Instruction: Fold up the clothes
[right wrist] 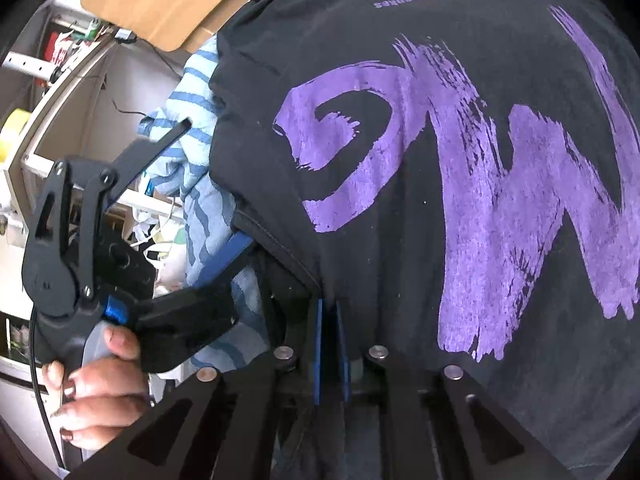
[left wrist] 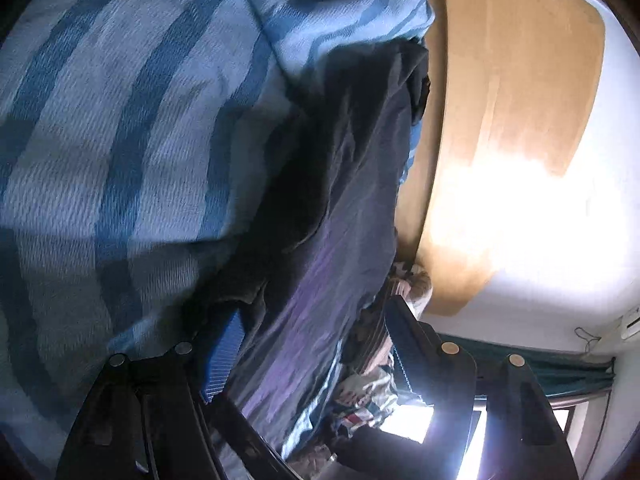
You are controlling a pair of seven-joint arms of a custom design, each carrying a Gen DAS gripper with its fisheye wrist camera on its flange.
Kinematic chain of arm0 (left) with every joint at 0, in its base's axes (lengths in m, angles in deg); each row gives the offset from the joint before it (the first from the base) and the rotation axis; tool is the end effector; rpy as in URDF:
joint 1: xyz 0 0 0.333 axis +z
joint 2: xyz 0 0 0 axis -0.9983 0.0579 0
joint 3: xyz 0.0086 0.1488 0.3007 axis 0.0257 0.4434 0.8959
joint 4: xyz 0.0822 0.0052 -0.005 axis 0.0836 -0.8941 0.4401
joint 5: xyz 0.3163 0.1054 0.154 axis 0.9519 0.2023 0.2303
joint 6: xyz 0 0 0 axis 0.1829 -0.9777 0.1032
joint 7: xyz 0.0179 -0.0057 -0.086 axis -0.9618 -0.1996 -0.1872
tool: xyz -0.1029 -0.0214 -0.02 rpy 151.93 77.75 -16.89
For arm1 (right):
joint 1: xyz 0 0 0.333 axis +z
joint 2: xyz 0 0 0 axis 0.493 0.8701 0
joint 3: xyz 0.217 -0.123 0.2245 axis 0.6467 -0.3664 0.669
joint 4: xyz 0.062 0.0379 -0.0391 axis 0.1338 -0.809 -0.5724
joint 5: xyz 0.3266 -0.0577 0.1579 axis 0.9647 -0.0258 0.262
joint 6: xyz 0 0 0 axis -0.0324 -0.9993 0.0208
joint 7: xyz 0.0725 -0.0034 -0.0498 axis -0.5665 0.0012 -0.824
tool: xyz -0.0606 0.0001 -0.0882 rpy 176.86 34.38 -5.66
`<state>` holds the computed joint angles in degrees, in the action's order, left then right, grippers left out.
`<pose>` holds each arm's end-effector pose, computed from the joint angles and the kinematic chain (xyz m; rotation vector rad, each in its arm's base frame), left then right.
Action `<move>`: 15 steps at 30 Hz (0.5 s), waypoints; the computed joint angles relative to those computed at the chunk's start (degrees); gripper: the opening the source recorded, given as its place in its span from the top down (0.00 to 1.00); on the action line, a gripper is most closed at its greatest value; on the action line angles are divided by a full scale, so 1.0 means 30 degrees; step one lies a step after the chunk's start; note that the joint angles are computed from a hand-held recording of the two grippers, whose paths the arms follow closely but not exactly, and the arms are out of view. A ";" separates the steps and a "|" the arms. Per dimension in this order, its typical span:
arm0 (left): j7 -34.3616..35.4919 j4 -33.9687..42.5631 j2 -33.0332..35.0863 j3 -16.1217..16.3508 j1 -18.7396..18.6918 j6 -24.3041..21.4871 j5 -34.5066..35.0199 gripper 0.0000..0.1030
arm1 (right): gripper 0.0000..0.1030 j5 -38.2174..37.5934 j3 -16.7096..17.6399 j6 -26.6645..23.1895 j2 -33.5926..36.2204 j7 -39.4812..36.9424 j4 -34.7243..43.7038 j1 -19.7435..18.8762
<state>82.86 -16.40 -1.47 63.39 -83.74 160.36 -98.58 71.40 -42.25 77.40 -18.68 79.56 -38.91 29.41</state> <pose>0.6943 -0.1101 0.5057 2.1685 -0.5593 1.3751 0.7081 0.1044 0.5068 -1.8104 1.7514 0.3581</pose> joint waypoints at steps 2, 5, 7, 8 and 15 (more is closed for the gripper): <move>0.1099 -0.0284 -0.0278 -0.0219 0.0158 0.0793 -0.1130 0.32 | 0.53 0.0122 -0.0014 0.0284 -0.0152 0.0185 -0.0155 -0.0004; 0.2596 -0.1197 -0.1218 -0.0079 0.0154 0.2202 -0.2828 0.32 | 0.47 0.0239 -0.0209 0.0833 -0.0608 0.0795 -0.0668 -0.0032; 0.2662 -0.2105 -0.2083 0.0395 -0.0066 0.3106 -0.3120 0.32 | 0.41 0.0045 -0.0418 0.1073 -0.0905 0.1475 -0.1003 0.0017; 0.2278 -0.2661 -0.2567 0.0702 -0.0204 0.3501 -0.2864 0.32 | 0.41 0.0030 -0.0435 0.1113 -0.1019 0.1629 -0.1160 -0.0004; 0.0381 -0.6131 -0.5194 0.2299 -0.0999 0.4710 -0.1845 0.35 | 0.40 -0.1150 -0.0496 0.0782 -0.1455 0.1854 -0.1891 0.0553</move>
